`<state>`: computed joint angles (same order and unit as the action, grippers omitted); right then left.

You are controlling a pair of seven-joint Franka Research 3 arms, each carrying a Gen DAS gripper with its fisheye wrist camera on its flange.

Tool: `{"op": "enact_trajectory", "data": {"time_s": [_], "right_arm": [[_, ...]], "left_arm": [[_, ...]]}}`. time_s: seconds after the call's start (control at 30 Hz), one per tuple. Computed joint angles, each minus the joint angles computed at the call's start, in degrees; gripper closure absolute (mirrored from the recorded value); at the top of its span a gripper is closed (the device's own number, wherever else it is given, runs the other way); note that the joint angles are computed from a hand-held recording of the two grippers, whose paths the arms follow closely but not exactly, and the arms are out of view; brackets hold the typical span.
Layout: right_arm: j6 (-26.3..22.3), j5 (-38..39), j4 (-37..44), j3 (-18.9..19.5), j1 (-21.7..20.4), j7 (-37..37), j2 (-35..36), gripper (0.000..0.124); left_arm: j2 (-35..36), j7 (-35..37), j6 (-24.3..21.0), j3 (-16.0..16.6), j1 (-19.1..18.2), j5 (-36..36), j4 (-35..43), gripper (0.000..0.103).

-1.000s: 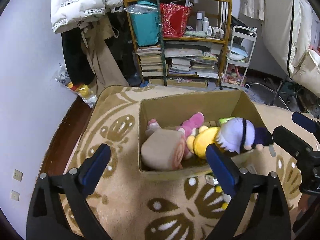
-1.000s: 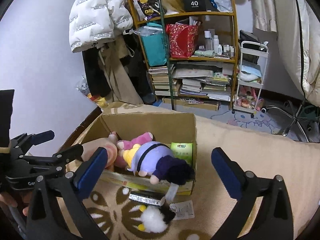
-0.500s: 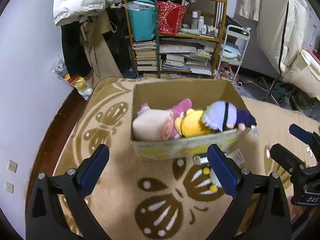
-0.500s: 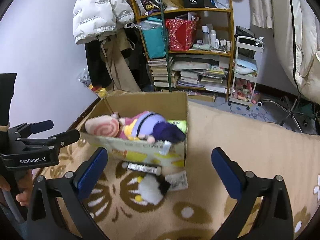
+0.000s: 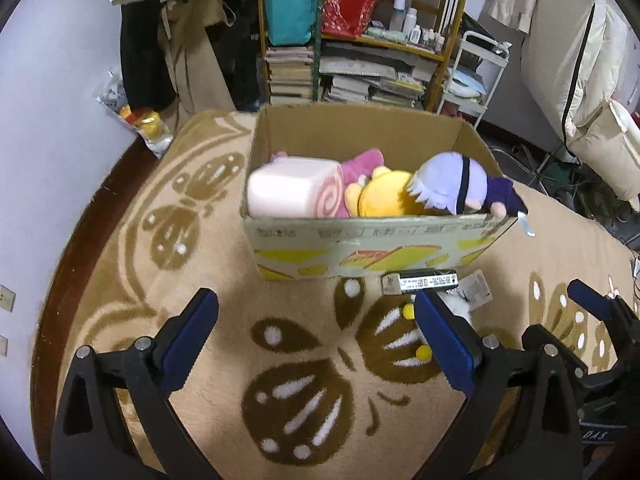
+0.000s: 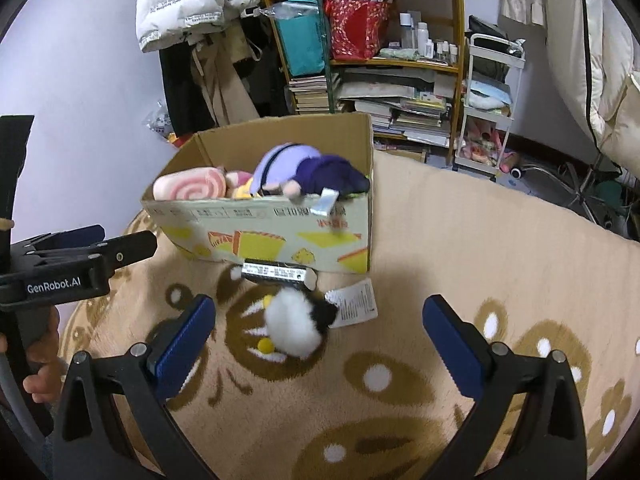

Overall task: Organize soft objects
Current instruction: 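Move the left tool to the black-labelled tag while the right tool approaches the white fluffy plush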

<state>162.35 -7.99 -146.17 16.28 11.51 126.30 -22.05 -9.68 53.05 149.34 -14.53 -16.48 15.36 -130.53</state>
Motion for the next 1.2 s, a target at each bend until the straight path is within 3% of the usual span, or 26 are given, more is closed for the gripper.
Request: {"op": "enact_trajectory", "data": {"time_s": [0.43, 0.57, 0.67, 1.0, 1.07, 1.17, 1.2], "right_arm": [[-1.8, 3.4, 1.9, -3.5, 3.3, -3.3, 6.4, 0.021], [-0.8, 5.9, 2.3, -5.2, 4.5, -4.7, 8.9, 0.021], [-0.3, 7.5, 3.1, -6.1, 5.1, -6.2, 10.8, 0.021], [-0.7, 7.2, 6.9, -7.4, 6.9, -10.3, 16.6, 0.021], [-0.2, 9.1, 7.2, -8.0, 7.5, -11.8, 17.5, 0.022], [-0.2, 18.5, 7.8, -9.4, 9.0, -18.0, 18.8, 0.039], [-0.2, 22.0, 7.8, -9.8, 9.3, -20.3, 19.1, 0.039]], "left_arm": [[5.8, 3.4, 3.4, 0.5, -0.4, -4.2, 1.5, 0.006], [6.4, 0.7, 6.3, 0.2, 0.0, -1.8, 1.0, 0.006], [7.6, 2.8, 6.5, 0.4, -0.3, -5.5, 1.6, 0.006], [10.0, 1.4, 5.8, -0.1, -0.5, -4.3, 3.5, 0.006], [10.4, 1.5, 5.6, -0.2, -0.6, -4.0, 3.8, 0.006], [11.0, 2.3, 6.1, -0.3, -0.7, -5.1, 4.2, 0.006], [11.3, 2.6, 6.2, -0.4, -0.7, -5.5, 4.4, 0.006]]}}
